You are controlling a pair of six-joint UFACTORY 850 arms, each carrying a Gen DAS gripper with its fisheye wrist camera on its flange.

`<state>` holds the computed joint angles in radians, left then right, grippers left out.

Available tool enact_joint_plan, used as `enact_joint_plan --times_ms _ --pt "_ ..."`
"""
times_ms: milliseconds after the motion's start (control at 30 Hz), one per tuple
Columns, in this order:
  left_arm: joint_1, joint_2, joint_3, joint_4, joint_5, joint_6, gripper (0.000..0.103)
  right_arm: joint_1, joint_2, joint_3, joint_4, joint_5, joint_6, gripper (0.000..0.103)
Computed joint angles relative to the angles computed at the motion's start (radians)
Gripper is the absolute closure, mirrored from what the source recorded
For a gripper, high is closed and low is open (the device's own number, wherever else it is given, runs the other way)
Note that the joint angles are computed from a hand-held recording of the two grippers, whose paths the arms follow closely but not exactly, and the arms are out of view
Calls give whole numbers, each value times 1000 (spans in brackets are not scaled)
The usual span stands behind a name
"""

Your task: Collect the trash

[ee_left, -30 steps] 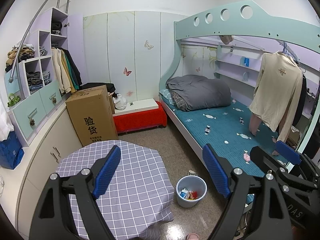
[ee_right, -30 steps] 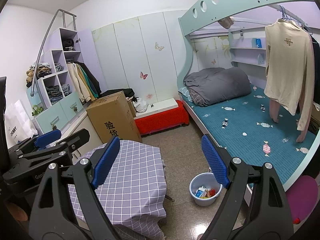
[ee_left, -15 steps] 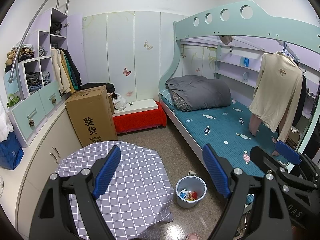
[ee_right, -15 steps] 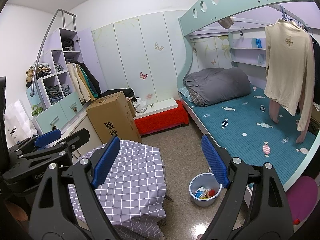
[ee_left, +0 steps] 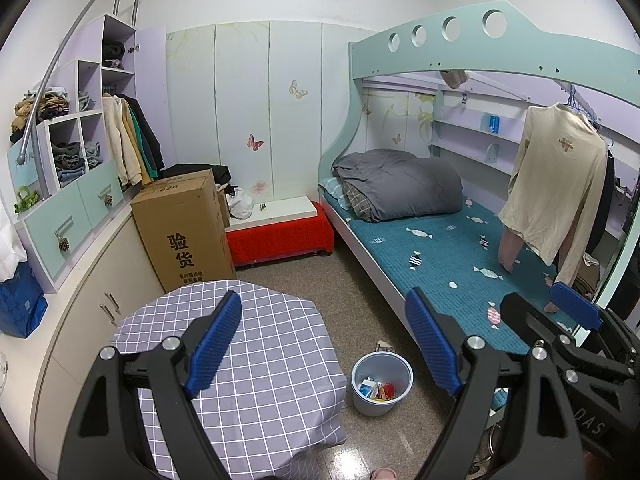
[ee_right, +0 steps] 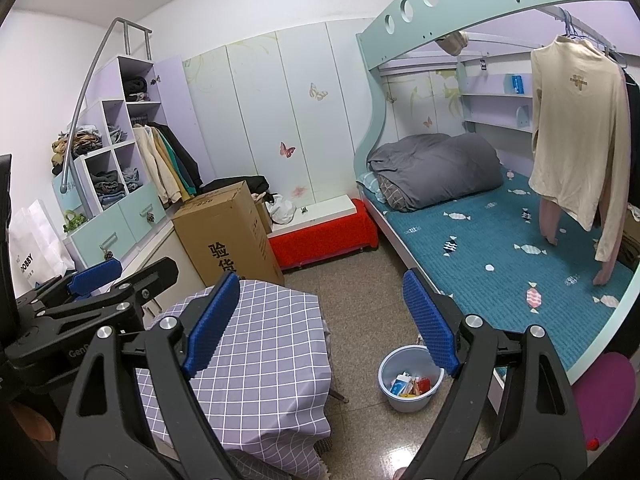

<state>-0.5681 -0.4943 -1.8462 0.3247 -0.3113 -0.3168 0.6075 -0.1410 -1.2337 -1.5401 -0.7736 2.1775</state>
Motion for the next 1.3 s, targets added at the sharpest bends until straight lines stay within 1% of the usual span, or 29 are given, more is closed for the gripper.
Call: enact_joint_plan --times_ms 467,667,1300 --pt "1 -8 -13 -15 -6 15 21 -10 -4 -4 3 12 -2 20" --pt "-1 -33 -46 -28 -20 26 21 -18 -7 -3 2 20 1 20" --pt "-2 -58 -73 -32 -32 26 21 -40 -16 -12 11 50 -10 20"
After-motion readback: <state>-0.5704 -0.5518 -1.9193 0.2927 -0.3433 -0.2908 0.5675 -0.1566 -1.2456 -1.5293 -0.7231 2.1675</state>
